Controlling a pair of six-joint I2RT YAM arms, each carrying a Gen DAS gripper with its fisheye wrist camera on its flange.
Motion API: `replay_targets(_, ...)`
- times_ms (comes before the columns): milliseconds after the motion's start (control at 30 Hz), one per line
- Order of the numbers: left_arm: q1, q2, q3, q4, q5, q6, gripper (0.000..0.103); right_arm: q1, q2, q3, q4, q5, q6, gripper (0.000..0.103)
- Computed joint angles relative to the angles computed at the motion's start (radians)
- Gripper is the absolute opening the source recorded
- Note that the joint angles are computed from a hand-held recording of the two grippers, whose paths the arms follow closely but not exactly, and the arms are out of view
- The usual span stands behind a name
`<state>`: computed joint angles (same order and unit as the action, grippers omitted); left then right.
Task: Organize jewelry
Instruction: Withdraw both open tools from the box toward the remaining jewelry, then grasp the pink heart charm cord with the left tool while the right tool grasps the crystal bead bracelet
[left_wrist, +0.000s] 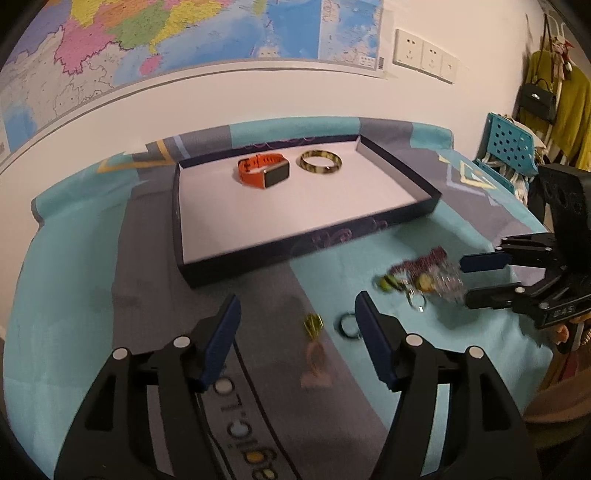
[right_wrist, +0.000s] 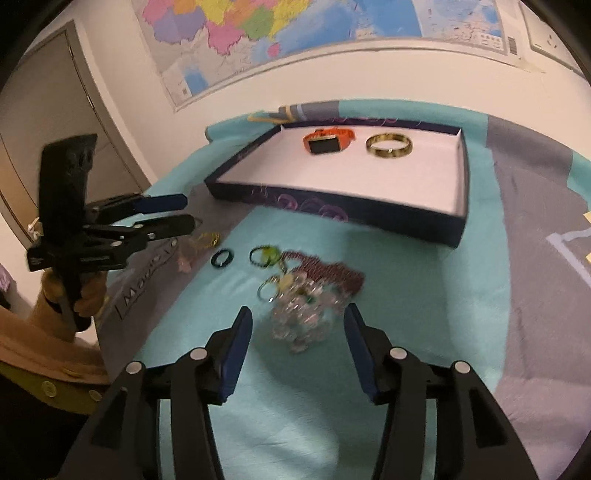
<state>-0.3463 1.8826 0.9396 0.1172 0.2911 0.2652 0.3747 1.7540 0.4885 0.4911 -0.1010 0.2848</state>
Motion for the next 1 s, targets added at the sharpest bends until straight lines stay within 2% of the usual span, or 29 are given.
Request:
replay_targets(67,0.001,-0.013,-0.027,0.01,0.001,0.013,0.073,0.04,0.024,0.03,-0.031,0.083,0.027,0.052)
replay_targets(333,-0.034,-0.03,-0.107,0.034,-0.027,0.073,0.073,0.075,0.053,0.078,-0.052,0.162,0.063,0.053)
replay_targets(467,-0.037,-0.006,-0.084,0.01,-0.016,0.06,0.061,0.094,0.058,0.089,-0.074,0.212,0.066,0.046)
replay_targets(600,-0.04,0.026,-0.058,-0.013,-0.027,0.046,0.042,0.092,0.053,0.076,-0.062,0.222,0.077,0.041)
replay_targets(733,-0.042,0.031,-0.06,-0.016,-0.028,0.042,0.04,0.093,0.045,0.065,-0.062,0.228,0.077,0.033)
replay_targets(833,-0.037,0.032,-0.059,-0.021,-0.019,0.034,0.032,0.09,0.039,0.06,-0.063,0.23,0.073,0.027)
replay_targets(900,-0.035,0.031,-0.059,-0.022,-0.019,0.031,0.021,0.089,0.034,0.053,-0.059,0.229,0.073,0.024)
replay_targets(933,-0.032,0.032,-0.057,-0.027,-0.013,0.031,0.021,0.087,0.031,0.049,-0.056,0.222,0.074,0.017)
replay_targets(1000,-0.026,0.029,-0.057,-0.032,-0.001,0.026,0.02,0.078,0.024,0.038,-0.039,0.209,0.083,0.014)
